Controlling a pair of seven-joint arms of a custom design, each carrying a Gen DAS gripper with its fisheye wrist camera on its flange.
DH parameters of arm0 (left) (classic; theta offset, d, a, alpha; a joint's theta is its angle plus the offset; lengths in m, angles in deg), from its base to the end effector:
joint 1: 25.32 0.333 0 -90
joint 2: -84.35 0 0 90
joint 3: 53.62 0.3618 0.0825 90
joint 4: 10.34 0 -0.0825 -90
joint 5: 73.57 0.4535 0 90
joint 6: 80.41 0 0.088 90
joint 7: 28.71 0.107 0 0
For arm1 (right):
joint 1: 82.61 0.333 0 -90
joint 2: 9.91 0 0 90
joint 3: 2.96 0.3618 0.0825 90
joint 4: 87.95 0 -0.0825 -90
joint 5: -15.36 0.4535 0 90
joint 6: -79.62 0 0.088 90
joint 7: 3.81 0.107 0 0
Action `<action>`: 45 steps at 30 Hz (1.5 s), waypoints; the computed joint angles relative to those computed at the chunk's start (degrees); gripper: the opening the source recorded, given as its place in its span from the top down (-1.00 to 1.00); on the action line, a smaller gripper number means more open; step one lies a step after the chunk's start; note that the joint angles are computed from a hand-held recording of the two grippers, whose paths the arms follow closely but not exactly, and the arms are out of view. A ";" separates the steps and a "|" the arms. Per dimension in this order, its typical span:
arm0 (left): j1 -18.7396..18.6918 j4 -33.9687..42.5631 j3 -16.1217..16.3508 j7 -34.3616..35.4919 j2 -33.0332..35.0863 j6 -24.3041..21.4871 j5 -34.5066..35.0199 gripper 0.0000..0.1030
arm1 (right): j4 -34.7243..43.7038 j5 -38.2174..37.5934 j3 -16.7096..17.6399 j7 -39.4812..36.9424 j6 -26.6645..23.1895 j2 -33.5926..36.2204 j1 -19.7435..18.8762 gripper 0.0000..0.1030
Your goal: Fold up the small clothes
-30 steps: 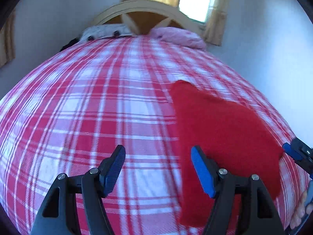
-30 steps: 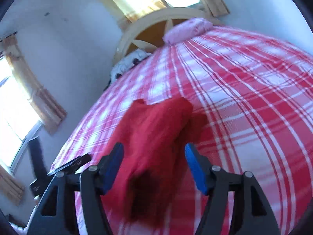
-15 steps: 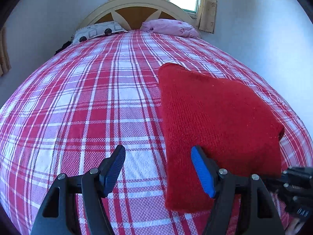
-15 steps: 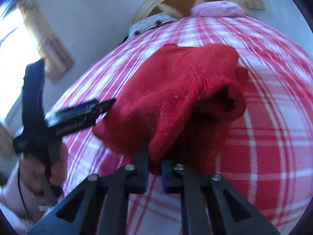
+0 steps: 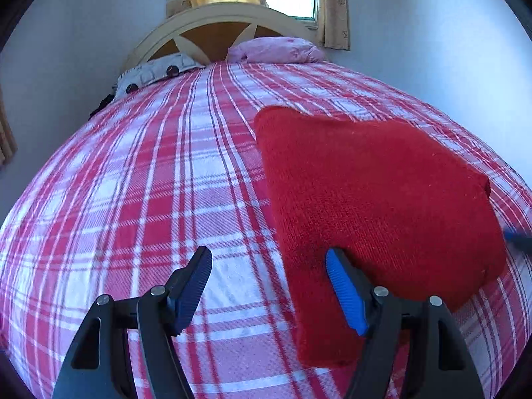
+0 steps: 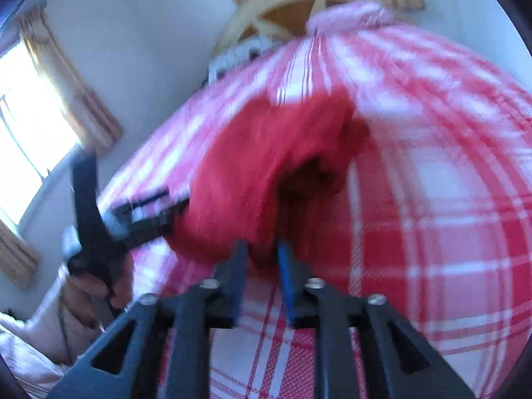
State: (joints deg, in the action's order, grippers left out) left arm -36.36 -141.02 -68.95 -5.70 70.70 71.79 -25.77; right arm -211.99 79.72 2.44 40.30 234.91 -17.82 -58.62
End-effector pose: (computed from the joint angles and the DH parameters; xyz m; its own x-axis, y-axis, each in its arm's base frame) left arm 0.4958 -0.2774 0.5202 0.0702 -0.9972 -0.0240 -0.6632 -0.0287 -0.7479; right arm 0.5395 0.2698 0.5318 0.5406 -0.7227 -0.4307 -0.7043 -0.1087 -0.7015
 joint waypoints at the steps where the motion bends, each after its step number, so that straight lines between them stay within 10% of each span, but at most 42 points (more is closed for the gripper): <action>1: 0.02 -0.09 0.30 0.10 -0.25 0.36 -0.45 -0.40 | 0.01 5.92 -0.07 -4.12 1.85 -0.62 -0.11 0.32; 3: 0.19 0.04 0.63 -0.33 -0.44 1.07 -1.41 -0.40 | 1.49 11.51 -2.15 -6.75 6.44 -0.02 1.74 0.48; 6: 0.55 1.16 0.57 -0.85 0.16 2.80 -1.40 -0.40 | 4.49 -2.68 0.96 5.77 10.96 4.37 -0.99 0.78; 11: 0.99 3.51 -0.59 -2.44 2.74 4.06 3.46 -0.40 | 8.51 -10.10 2.50 8.71 5.00 9.40 -0.56 0.79; 22: -1.82 0.72 1.70 5.85 3.01 9.66 -3.65 -0.40 | 2.09 14.70 0.46 -2.13 -11.75 6.65 -4.88 1.00; 25: -2.54 -1.42 3.08 12.12 0.63 11.76 -8.23 -0.40 | 0.02 13.55 0.15 -2.55 -8.12 2.88 -4.56 0.56; 27: -1.61 -2.27 3.16 12.89 -1.00 13.19 -8.75 -0.40 | 0.05 15.19 0.05 -5.44 -2.99 1.19 -3.75 -0.41; 29: 1.14 -1.76 1.73 9.84 -1.96 12.88 -6.34 -0.40 | 1.92 20.62 -0.60 -9.67 -0.38 1.17 -3.09 -0.76; 35: 2.99 3.19 3.25 7.19 0.99 8.16 -9.50 -0.40 | 10.35 4.73 0.64 2.43 5.07 7.61 -2.92 -0.13; 45: 1.17 1.22 4.94 13.37 1.29 13.45 -17.02 -0.40 | 7.66 10.13 0.54 -0.15 1.63 6.76 -3.51 -0.12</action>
